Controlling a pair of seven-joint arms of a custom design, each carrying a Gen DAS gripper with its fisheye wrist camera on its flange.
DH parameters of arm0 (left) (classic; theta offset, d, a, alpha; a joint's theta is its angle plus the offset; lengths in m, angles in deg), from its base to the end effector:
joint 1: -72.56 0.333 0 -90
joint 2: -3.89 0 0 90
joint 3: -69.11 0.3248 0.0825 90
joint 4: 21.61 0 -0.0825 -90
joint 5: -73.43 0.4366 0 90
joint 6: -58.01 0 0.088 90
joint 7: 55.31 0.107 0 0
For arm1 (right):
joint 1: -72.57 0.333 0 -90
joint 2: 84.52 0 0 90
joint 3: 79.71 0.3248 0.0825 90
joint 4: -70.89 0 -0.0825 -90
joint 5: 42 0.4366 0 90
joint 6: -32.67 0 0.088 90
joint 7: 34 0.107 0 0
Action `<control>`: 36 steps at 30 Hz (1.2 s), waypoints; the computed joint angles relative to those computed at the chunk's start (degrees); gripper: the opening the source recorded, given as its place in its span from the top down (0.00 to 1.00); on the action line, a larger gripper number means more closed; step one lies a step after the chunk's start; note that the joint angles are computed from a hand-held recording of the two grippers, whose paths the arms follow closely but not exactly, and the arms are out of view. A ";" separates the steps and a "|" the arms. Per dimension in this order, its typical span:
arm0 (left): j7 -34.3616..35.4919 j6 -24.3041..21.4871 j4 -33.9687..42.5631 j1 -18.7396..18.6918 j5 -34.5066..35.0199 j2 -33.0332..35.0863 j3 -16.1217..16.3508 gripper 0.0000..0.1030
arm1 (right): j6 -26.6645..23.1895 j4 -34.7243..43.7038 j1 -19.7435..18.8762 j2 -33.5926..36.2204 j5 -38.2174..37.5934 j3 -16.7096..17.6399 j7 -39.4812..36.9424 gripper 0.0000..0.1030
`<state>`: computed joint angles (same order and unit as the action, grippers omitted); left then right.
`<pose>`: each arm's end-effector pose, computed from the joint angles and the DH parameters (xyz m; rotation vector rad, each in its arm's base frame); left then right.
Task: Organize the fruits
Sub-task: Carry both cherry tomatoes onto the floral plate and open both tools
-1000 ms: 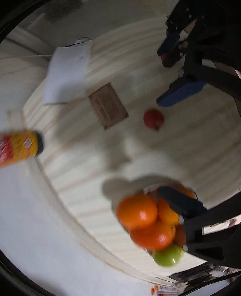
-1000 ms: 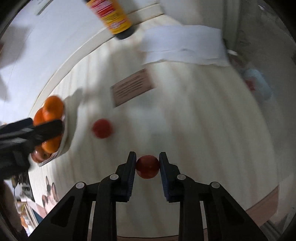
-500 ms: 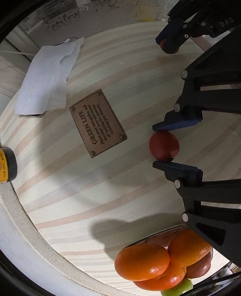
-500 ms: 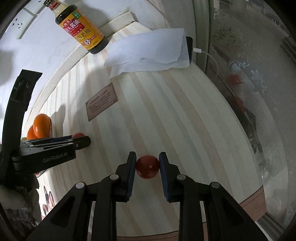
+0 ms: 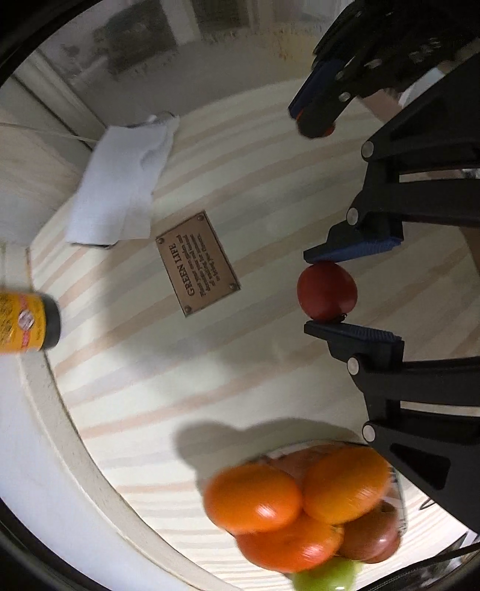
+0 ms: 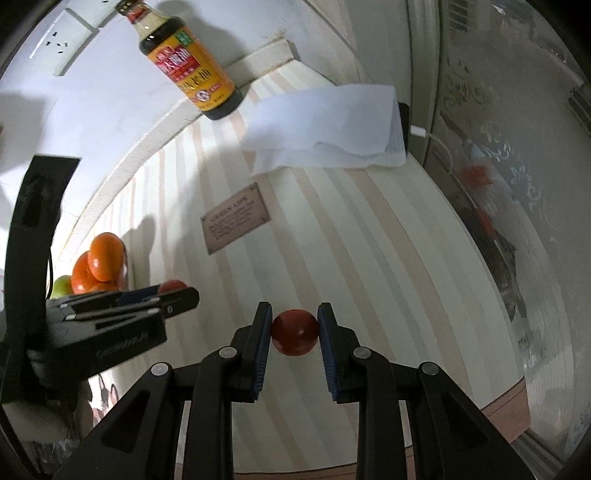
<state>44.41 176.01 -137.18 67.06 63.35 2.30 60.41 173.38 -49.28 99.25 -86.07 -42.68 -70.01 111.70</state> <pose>0.5808 -0.1571 0.4579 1.7700 -2.5043 0.2394 0.4975 0.3672 0.4569 -1.6039 2.2415 -0.0094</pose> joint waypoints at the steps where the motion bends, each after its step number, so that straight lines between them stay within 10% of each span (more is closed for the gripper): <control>1: 0.37 -0.06 -0.67 0.37 -0.96 -1.05 0.42 0.72 | 0.10 0.42 0.10 0.12 -0.01 0.09 -0.02 0.73; 18: -1.21 -1.87 -8.66 12.25 -6.18 -17.93 11.05 0.72 | 0.77 27.97 7.43 20.48 10.02 4.37 -16.31 0.73; 27: 0.13 -1.68 -4.57 18.26 -6.13 -10.62 13.81 0.72 | 2.10 48.94 12.63 39.81 17.22 5.93 -15.92 0.73; 36: 2.41 -8.73 1.55 23.09 -13.46 -0.80 14.18 0.72 | 7.72 54.06 18.26 45.79 14.61 2.05 -4.97 0.73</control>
